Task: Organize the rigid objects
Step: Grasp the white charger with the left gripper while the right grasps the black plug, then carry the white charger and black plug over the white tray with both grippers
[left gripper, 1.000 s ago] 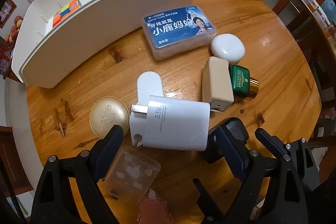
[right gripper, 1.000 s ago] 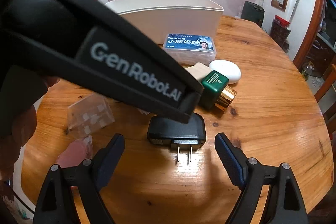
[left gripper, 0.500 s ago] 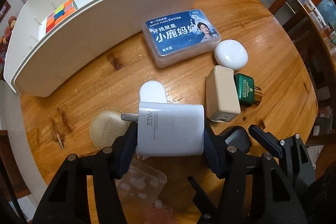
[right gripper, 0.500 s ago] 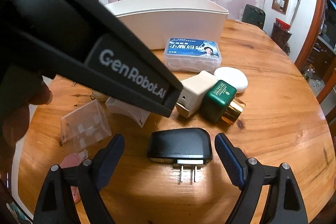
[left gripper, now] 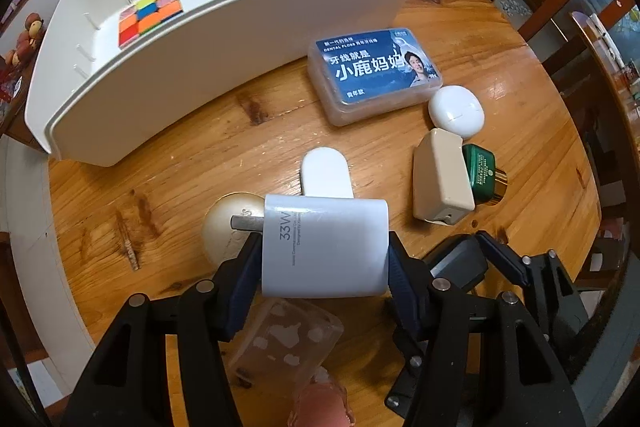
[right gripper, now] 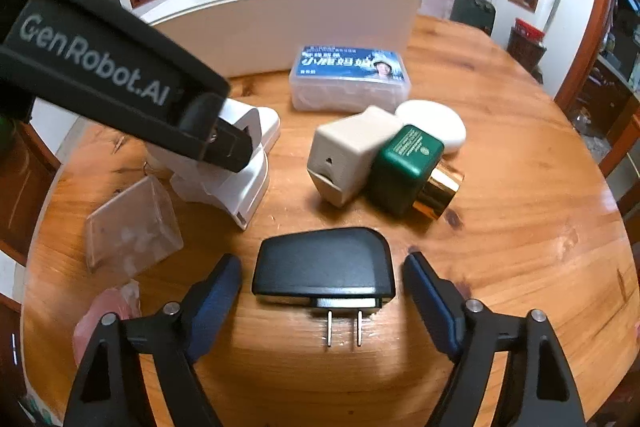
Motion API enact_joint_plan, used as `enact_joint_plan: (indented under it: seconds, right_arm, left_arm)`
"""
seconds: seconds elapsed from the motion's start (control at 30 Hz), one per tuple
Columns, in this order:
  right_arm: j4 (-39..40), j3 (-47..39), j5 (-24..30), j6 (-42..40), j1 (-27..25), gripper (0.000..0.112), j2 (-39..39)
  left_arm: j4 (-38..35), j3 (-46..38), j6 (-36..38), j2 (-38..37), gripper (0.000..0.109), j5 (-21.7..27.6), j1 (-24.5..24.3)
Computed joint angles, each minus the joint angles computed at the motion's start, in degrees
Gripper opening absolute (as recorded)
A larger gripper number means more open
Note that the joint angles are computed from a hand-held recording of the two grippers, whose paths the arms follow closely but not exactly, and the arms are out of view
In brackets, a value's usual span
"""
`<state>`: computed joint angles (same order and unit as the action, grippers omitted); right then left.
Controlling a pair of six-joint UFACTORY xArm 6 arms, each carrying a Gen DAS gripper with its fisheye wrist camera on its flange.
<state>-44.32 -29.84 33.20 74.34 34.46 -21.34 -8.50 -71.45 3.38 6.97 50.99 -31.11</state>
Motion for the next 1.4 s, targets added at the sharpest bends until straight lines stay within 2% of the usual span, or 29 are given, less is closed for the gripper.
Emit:
enact_joint_plan:
  seconds: [0.03,0.13,0.43,0.63,0.87,1.1,1.33,1.4]
  right_arm:
    - [0.18,-0.12,0.16,-0.03,0.30,0.080,0.03]
    - [-0.20,-0.38,0.17,-0.30,0.69,0.062,-0.36]
    - [10.90,-1.26,0.57,-11.94,0.81,0.062,-3.28]
    - [9.34,-5.72,6.21,-17.83,1.22,0.062,-8.82]
    - [9.94,-16.95,8.06,-25.84,-2.82,0.062,-8.77]
    - [17.83,-33.01,9.02,-38.11,-8.99,0.062,-1.25]
    - [23.19,-49.53,10.81,-47.09,-14.19,0.062,9.53]
    - [24.25,-51.51,10.10,-48.16,-15.10,0.062,11.48]
  left_arm:
    - [0.05,-0.02,-0.18,-0.08,0.062,-0.04,-0.03]
    - [0.12,1.08,-0.09,-2.10,0.062,0.34,0.67]
    - [0.05,0.95,-0.69,-5.83,0.062,1.07,0.96]
    - [0.33,-2.79,-1.72,-7.75,0.062,1.88,1.30]
    - [3.79,-15.82,-4.07,-4.64,0.062,6.09,1.97]
    - [5.98,-30.70,-5.45,1.77,0.062,8.63,3.14]
    - [8.70,-51.45,-7.44,14.29,0.062,13.35,3.88]
    - [9.43,-56.29,-8.10,17.67,0.062,14.25,4.10]
